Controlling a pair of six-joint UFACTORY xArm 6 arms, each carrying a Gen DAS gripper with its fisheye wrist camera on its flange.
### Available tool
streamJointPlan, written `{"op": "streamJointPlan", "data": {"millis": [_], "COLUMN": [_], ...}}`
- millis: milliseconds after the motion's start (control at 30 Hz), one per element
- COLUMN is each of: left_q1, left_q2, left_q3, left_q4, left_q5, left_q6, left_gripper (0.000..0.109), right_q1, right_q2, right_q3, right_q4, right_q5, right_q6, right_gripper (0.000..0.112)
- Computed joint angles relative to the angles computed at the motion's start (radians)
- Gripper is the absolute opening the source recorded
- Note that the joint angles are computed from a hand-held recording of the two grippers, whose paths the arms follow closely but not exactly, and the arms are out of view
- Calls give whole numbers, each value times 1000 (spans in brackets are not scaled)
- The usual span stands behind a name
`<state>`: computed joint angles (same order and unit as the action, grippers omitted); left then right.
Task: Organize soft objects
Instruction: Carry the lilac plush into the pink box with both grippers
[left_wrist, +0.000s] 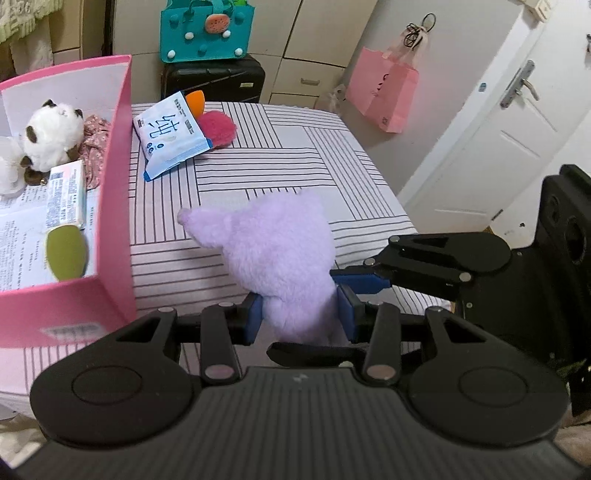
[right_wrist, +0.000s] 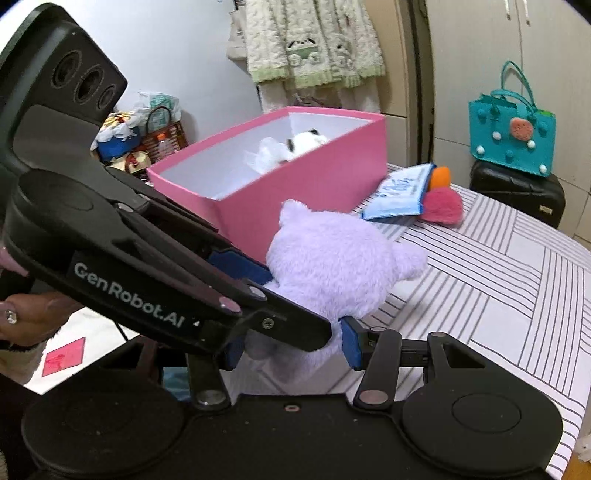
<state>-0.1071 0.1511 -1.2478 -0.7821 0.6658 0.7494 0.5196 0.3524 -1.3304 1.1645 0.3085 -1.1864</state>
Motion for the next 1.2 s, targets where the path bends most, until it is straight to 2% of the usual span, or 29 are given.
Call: {"op": "streamJointPlan", "data": {"millis": [300,667,867,967,1067,1200], "left_q1": [48,90,134,154,180,215], "left_q2": [-135,-224,-215,-198,-155,-86], "left_q3": [86,147,119,110,77,-1], "left_q4": [-21,-62,-108,-174,-210,-181], "left_q5": [45,12,-6,-35,-41,-23], "left_q6": [61,128,167,216,222,171], "left_gripper": [41,41,41,41,41,41], "right_q1": [56,117,130,131,125,121], "right_q2": [-84,-81,-16,39,110,213], "right_q3": [53,14,-96,-176,-268,-409], "right_q4": [4,56,38,27,-16,-128], "right_q5": [-36,-92,-87,-68,-33,13], "right_q6": [-36,-140,-147,-133,-76,28], "right_gripper": [57,57,57,57,57,57]}}
